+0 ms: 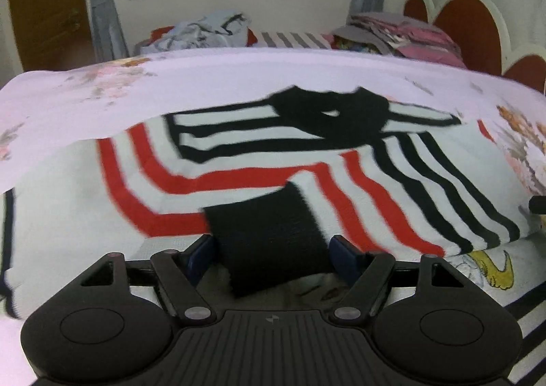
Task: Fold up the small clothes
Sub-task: 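Grasp the black cuff of the other sleeve with the left gripper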
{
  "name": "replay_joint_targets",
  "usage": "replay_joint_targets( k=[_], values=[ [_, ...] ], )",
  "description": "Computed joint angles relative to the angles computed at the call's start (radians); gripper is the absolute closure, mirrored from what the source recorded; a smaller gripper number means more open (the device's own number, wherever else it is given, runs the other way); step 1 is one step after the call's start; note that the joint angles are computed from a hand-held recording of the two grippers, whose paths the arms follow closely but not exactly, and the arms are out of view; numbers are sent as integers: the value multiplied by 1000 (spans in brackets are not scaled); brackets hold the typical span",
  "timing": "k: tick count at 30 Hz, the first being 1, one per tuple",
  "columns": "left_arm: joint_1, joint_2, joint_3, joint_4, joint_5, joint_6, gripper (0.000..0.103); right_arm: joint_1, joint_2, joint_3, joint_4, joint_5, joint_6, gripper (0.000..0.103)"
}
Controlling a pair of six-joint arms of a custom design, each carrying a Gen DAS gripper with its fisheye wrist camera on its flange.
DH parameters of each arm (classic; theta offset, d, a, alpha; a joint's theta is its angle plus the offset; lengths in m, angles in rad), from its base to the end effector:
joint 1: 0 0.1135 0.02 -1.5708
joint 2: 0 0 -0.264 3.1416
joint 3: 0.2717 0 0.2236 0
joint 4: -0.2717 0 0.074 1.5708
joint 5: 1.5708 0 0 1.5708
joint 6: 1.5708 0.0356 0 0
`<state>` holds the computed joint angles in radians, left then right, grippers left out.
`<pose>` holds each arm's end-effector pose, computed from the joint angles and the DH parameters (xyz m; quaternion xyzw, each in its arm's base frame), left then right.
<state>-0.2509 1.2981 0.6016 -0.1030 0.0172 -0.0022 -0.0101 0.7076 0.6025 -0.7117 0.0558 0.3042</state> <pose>0.2217 -0.0575 0.1970 0.1181 0.9190 -0.0554 0.3721 0.1148 -0.0031 0.2423 0.1556 0.9164 0.0283 0.3678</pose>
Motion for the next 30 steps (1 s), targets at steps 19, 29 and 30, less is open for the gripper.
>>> replay_joint_targets(
  k=[19, 29, 30],
  values=[
    [1294, 308, 199, -44, 564, 124, 57, 347, 142, 33, 63, 192, 357, 80],
    [1334, 624, 425, 52, 749, -157, 58, 451, 183, 82, 7, 287, 467, 80],
    [1318, 622, 431, 58, 731, -150, 76, 450, 181, 86, -1, 292, 468, 80]
  ],
)
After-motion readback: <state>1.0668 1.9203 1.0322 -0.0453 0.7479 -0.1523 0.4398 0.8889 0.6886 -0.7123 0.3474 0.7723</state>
